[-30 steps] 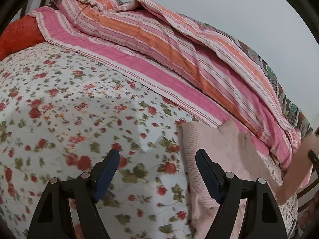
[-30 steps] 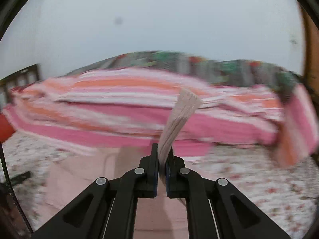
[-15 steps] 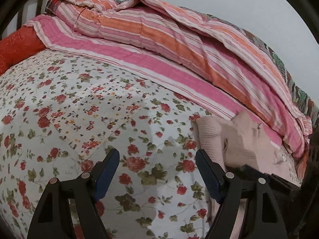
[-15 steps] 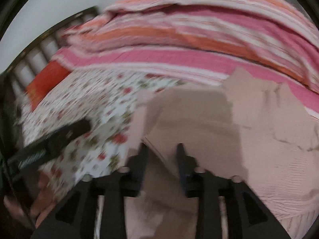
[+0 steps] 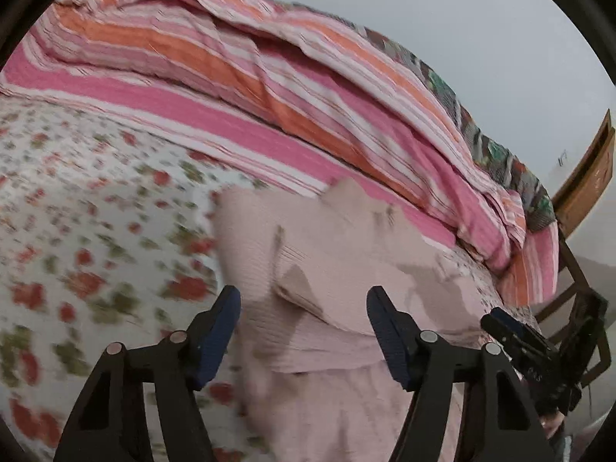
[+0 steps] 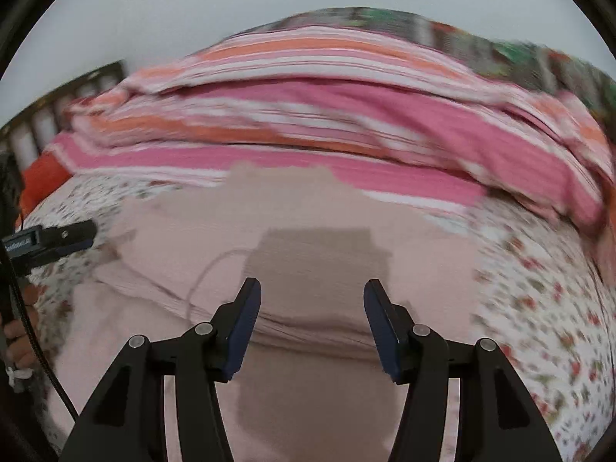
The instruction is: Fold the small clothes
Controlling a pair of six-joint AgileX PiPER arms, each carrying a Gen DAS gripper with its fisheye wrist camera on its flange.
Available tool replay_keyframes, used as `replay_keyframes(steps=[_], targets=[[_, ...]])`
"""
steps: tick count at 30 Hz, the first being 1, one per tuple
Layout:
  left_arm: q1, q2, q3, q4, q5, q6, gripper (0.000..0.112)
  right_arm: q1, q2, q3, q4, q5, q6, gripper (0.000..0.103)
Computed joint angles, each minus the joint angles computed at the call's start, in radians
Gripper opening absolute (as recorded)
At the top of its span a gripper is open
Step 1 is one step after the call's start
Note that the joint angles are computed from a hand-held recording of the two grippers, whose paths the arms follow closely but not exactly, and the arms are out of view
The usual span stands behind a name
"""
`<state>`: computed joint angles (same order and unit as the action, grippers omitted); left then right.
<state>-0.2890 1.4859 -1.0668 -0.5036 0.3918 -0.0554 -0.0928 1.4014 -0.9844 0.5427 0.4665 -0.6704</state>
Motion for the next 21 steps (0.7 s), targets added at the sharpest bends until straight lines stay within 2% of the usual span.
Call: replay_keyframes(steps=[4, 6, 8, 10, 13, 19, 21], targets=[[-0.044, 0.044, -0.020, 0.134, -0.015, -0.151, 0.058, -0.203, 0.036, 0.016, 0.233, 0.076, -0.237, 0.055], [-0.054, 0.054, -0.012, 0.146, -0.047, -0.178, 0.056, -0.288, 0.078, 0.022, 0.373, 0.137, -0.344, 0.055], [-0.066, 0.051, 0.001, 0.193, -0.074, -0.223, 0.054, -0.346, 0.120, 0.016, 0.451, 0.198, -0.389, 0.055], [-0.085, 0.057, -0.003, 0.299, -0.089, -0.325, 0.049, -0.357, 0.161, -0.018, 0.421, 0.239, -0.342, 0.055], [-0.099, 0.059, -0.008, 0.373, -0.096, -0.393, 0.042, -0.370, 0.162, -0.019, 0.427, 0.244, -0.346, 0.055], [-0.127, 0.090, -0.040, 0.562, -0.088, -0.592, 0.042, -0.384, 0.139, 0.046, 0.500, 0.201, -0.438, 0.055], [-0.142, 0.112, -0.061, 0.677, -0.067, -0.713, 0.032, -0.391, 0.132, 0.056, 0.517, 0.198, -0.458, 0.055]])
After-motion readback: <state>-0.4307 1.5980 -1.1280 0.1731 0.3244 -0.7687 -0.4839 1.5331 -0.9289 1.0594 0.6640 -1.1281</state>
